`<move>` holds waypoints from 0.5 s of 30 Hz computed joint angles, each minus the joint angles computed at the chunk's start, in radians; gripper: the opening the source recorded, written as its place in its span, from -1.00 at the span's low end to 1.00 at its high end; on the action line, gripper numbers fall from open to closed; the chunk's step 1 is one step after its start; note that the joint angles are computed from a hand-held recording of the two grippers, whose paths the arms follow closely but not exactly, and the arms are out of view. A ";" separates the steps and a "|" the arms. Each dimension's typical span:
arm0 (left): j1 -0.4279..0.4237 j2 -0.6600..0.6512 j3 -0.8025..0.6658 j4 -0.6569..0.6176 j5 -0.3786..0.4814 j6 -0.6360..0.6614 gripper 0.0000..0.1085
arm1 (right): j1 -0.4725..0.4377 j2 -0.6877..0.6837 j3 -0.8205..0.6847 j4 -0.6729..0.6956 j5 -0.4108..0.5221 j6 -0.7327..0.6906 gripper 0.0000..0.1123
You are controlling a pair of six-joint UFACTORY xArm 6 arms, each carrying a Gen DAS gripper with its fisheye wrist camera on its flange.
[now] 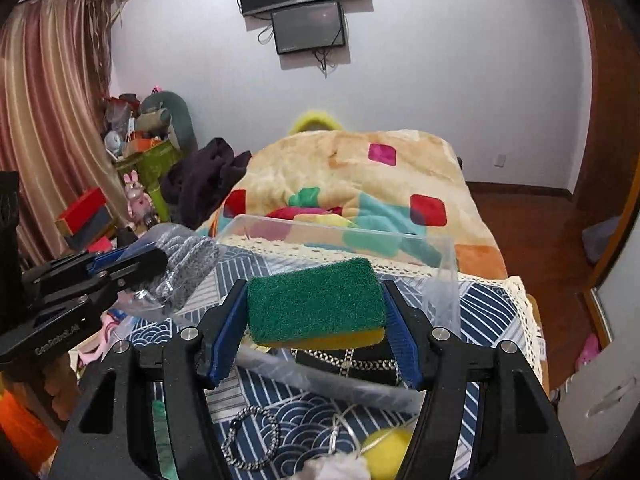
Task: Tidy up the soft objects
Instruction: 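Place the mesh bag into the box with the left tool while the right sets the sponge on the hat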
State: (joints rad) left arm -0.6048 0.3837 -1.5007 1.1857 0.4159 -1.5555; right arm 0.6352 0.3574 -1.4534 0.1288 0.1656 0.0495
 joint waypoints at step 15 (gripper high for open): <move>0.038 0.233 -0.228 -0.427 0.012 0.391 -0.64 | -0.024 0.217 -0.337 0.020 0.351 -0.053 0.10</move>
